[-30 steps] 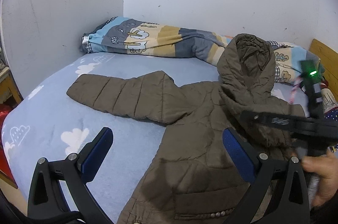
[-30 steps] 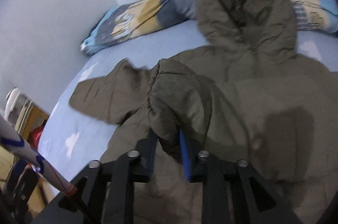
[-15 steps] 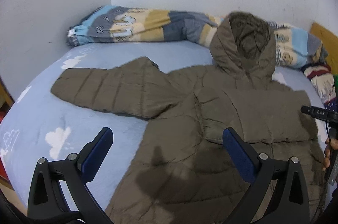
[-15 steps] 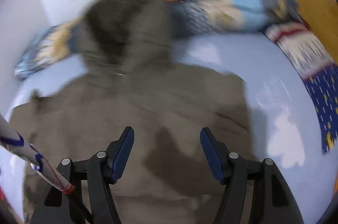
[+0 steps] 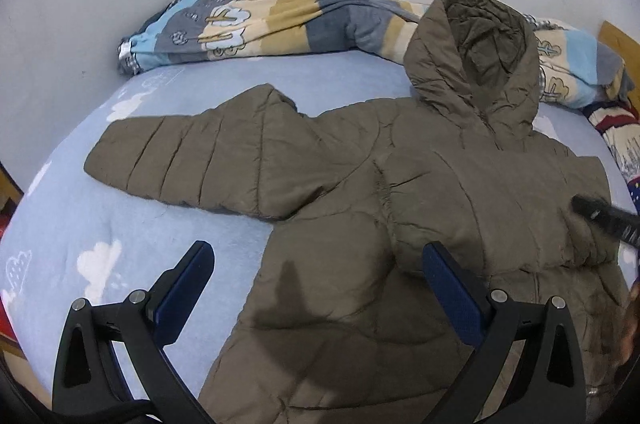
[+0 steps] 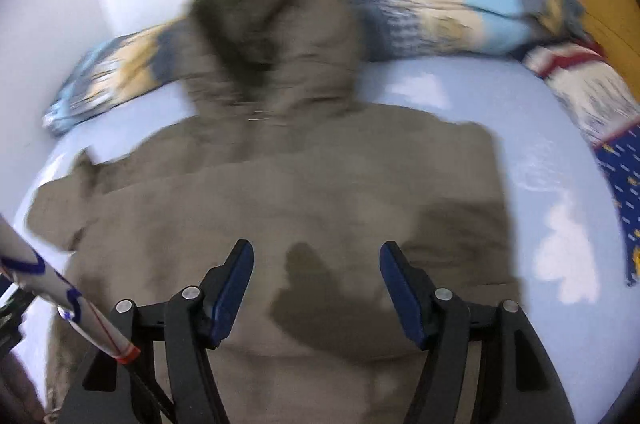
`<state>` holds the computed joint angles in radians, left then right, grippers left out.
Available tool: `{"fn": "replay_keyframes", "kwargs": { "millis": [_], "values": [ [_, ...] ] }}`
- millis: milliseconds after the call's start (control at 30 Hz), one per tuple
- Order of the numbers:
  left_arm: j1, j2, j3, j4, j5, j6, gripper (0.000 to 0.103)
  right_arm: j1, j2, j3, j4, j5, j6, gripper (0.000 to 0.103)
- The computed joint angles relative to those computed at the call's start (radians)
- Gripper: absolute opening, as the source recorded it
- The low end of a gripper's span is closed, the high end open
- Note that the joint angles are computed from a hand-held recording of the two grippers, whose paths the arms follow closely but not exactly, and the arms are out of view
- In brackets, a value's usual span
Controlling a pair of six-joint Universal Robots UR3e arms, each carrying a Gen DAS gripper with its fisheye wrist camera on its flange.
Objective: Fold large clothes
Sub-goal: 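Fold the gripped sleeve across the jacket body with the right tool, release, then grasp the other sleeve cuff of the jacket with the left tool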
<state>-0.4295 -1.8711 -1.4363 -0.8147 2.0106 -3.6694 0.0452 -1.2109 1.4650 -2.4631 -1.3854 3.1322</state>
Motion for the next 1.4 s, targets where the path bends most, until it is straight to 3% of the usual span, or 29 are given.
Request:
{"fn": "replay_keyframes", "kwargs": {
  "millis": [200,367,467,633,767,933,1033,1133,1200,1300,1400],
  "values": [
    [0.031,0.046,-0.051,0.016,-0.007,0.006,0.103,0.204,0.149,-0.146,0.023,-0.127,0.0,0.07],
    [0.051,0.075,-0.081,0.028,-0.023,0.018,0.103,0.25,0.258,-0.265,0.108,-0.195,0.013,0.072],
    [0.069,0.101,-0.111,0.044,-0.036,0.022,0.103,0.244,0.226,-0.242,0.114,-0.185,0.022,0.072],
    [0.1,0.153,-0.162,0.058,-0.057,0.01,0.103,0.206,-0.009,-0.011,0.066,-0.086,0.028,0.072],
    [0.121,0.177,-0.191,0.066,-0.057,0.012,0.103,0.141,-0.297,0.257,0.034,0.005,0.005,0.073],
    [0.165,0.196,-0.224,0.07,-0.055,0.024,0.103,0.051,-0.58,0.581,-0.05,0.046,-0.03,0.076],
    [0.208,0.208,-0.249,0.068,-0.06,0.032,0.103,-0.001,-0.561,0.619,-0.085,0.065,-0.06,0.076],
    [0.275,0.228,-0.276,0.079,-0.082,0.059,0.103,0.002,-0.525,0.623,-0.135,0.003,-0.078,0.076],
    [0.329,0.253,-0.306,0.096,-0.11,0.069,0.103,-0.018,-0.523,0.616,-0.124,0.031,-0.086,0.076],
    [0.451,0.308,-0.361,0.109,-0.188,0.11,0.103,-0.046,-0.539,0.618,-0.116,0.08,-0.098,0.076],
    [0.57,0.368,-0.424,0.134,-0.259,0.176,0.103,-0.025,-0.547,0.625,-0.139,0.047,-0.113,0.076]
  ]
}}
